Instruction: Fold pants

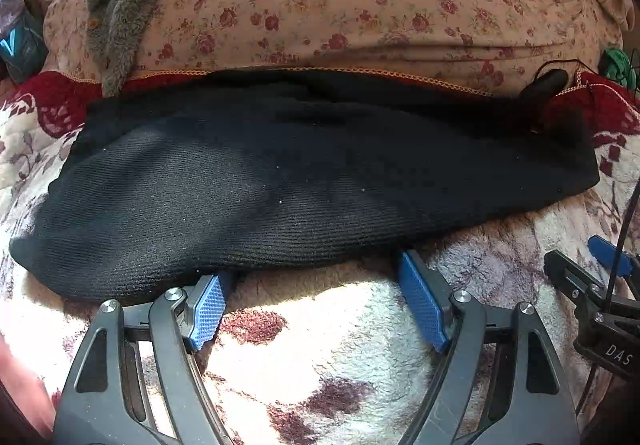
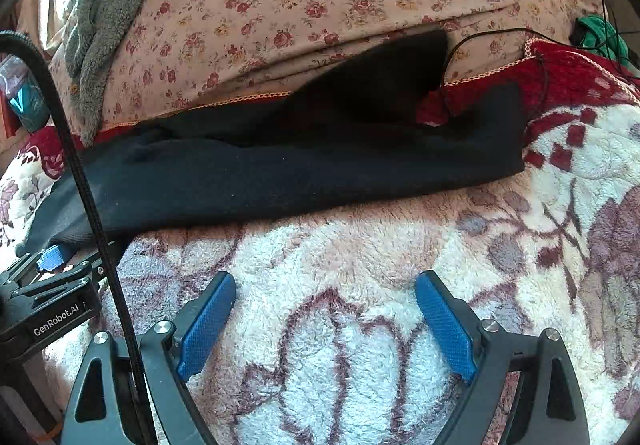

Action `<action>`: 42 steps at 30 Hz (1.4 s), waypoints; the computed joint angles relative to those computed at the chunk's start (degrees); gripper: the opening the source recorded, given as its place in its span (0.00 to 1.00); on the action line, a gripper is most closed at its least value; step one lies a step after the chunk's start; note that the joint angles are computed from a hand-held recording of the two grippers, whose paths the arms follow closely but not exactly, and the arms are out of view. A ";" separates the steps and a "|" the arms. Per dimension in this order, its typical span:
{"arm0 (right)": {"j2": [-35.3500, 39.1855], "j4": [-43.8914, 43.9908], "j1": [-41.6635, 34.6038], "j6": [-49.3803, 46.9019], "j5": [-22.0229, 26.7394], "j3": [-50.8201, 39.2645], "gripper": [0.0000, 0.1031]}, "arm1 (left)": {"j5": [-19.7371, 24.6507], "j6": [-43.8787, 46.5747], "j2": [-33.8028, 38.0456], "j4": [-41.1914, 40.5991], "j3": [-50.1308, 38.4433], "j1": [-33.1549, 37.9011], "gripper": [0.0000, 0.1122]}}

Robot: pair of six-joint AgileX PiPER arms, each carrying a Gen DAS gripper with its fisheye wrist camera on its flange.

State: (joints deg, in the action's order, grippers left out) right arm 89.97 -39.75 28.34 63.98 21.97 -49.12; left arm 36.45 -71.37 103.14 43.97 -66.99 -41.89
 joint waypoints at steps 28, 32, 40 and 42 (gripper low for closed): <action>-8.85 11.40 2.50 -13.33 0.61 1.44 0.77 | 3.79 2.13 -12.90 0.62 5.18 -2.33 0.70; -12.13 4.33 7.32 -4.07 1.06 1.61 0.77 | 4.35 3.20 -15.69 -0.77 5.80 -2.68 0.70; -16.64 -4.85 13.59 7.64 5.60 1.62 0.77 | 6.01 1.86 -20.02 -0.59 7.55 -3.51 0.70; -16.35 -5.02 14.82 7.68 8.21 0.52 0.77 | 6.93 1.20 -20.29 0.07 7.46 -4.12 0.70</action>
